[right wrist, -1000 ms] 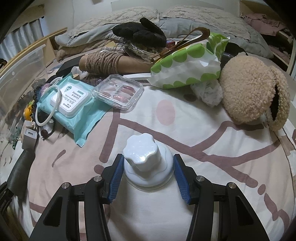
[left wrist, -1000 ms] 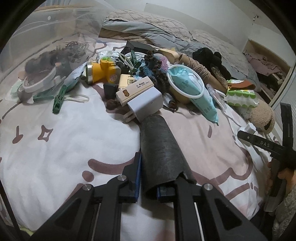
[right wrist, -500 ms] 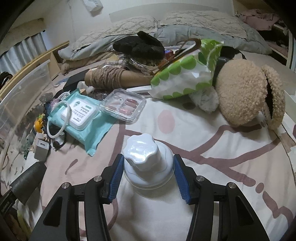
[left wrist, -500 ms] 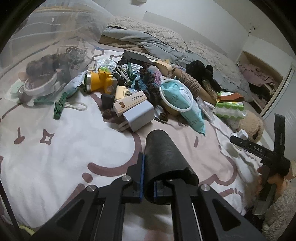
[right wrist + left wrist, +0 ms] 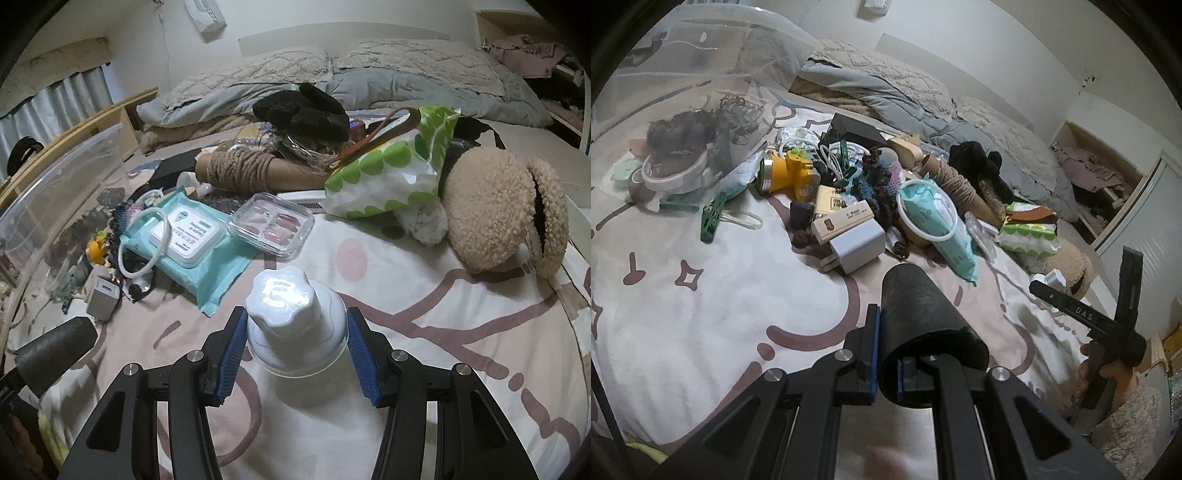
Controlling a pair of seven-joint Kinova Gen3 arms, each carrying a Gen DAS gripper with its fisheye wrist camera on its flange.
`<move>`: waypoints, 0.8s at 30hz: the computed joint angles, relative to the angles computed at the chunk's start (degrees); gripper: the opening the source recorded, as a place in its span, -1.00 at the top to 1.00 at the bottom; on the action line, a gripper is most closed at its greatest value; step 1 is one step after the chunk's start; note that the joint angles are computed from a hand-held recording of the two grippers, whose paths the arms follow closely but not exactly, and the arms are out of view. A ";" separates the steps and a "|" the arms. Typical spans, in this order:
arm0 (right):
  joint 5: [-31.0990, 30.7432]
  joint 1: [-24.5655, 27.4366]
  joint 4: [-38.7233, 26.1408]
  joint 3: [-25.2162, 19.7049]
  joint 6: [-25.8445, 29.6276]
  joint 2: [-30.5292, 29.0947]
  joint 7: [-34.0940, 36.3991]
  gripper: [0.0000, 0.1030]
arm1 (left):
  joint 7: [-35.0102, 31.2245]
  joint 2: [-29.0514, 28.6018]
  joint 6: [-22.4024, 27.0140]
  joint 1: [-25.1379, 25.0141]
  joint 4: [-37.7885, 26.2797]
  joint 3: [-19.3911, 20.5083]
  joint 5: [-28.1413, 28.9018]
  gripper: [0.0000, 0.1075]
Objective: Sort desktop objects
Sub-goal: 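Carry the foam tube and white cap in both tools over the clear bin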
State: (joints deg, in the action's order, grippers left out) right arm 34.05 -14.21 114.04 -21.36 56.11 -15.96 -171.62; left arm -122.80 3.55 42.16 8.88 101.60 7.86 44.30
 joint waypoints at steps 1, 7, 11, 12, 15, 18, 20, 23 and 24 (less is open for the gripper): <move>0.14 -0.01 0.05 -0.14 -0.15 -0.27 -0.17 -0.05 | -0.49 -0.17 0.27 -0.23 0.05 -0.11 0.67 0.87; 0.97 0.32 -0.71 -1.36 -0.40 -1.84 0.41 -0.05 | -3.47 -1.85 2.42 -1.54 -0.37 -1.36 4.71 0.87; 1.47 1.23 -1.62 -2.10 -1.12 -3.22 1.26 -0.05 | -4.71 -2.92 2.53 -1.80 -1.39 -2.10 6.15 0.87; 1.70 1.60 -1.97 -2.52 -1.19 -3.51 1.39 -0.05 | -4.70 -3.07 2.59 -1.84 -1.93 -2.28 6.29 0.87; 2.24 2.59 -3.08 -3.87 -1.08 -4.17 1.90 -0.04 | -4.08 -3.18 2.30 -1.85 -3.68 -2.56 6.11 0.87; 2.68 3.43 -4.44 -4.93 -1.51 -4.42 2.51 -0.05 | -4.88 -3.12 1.95 -2.22 -5.58 -2.96 7.47 0.87; 3.21 3.88 -5.64 -5.55 -2.00 -4.41 3.19 -0.04 | -4.47 -2.88 1.35 -2.28 -7.10 -2.92 7.54 0.87; 3.42 4.34 -6.90 -5.79 -3.53 -4.44 4.18 -0.04 | -4.17 -1.99 -0.48 -2.43 -10.27 -2.68 8.10 0.87; 3.44 4.42 -7.53 -5.87 -4.09 -4.40 4.76 -0.04 | -3.92 -1.73 -1.16 -2.42 -11.09 -2.49 8.08 0.87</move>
